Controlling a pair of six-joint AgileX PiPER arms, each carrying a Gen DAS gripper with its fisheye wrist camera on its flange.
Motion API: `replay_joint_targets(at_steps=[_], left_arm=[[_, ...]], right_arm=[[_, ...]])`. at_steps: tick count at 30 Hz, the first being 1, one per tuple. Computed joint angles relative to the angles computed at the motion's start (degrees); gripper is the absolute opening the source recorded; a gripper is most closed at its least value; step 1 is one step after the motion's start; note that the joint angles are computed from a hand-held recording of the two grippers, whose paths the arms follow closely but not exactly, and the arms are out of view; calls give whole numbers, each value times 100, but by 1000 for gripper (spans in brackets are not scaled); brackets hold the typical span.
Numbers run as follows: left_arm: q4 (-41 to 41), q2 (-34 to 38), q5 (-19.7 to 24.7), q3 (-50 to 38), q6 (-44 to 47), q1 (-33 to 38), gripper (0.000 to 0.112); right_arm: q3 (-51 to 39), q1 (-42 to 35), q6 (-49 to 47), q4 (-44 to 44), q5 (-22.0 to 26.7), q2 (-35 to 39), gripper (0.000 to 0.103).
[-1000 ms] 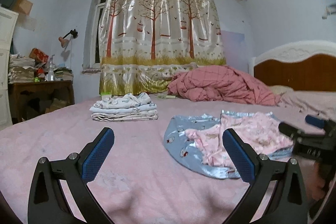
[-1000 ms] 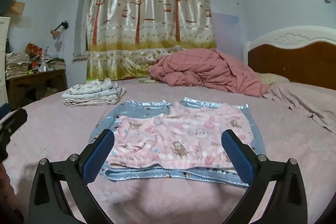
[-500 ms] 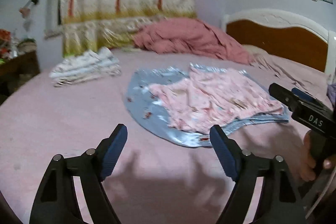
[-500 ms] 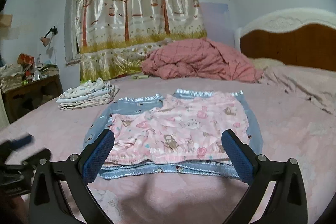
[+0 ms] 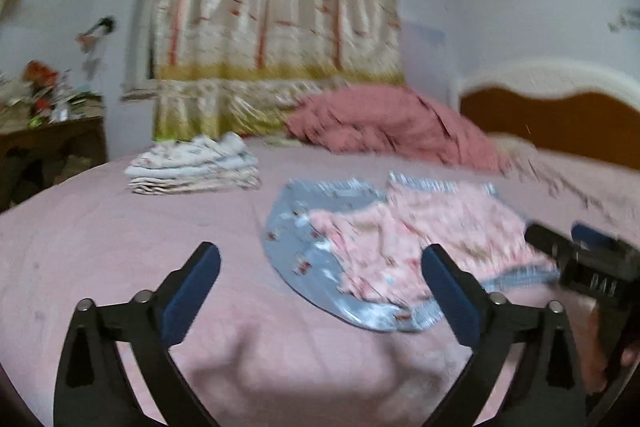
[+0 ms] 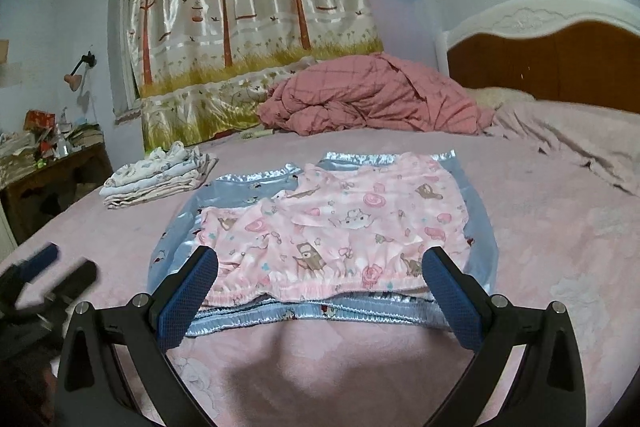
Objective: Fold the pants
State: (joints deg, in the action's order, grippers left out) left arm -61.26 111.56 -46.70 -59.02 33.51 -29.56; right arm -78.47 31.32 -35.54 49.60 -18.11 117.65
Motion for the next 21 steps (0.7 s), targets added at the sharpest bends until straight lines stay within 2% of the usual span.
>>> replay_joint_targets(at_steps=[4, 8, 14, 21], left_arm=[[140, -32, -567, 352, -603, -71, 102], [-63, 41, -971, 354, -457, -249, 102], [-235, 123, -1031, 220, -170, -288, 102], [-344, 196, -1162, 157, -70, -353, 102]], right_arm=[[133, 173, -6, -235, -305, -31, 103], [269, 318, 22, -489, -626, -39, 103], [427, 456, -42, -577, -989, -81, 103], [427, 442, 17, -636, -945, -84, 103]])
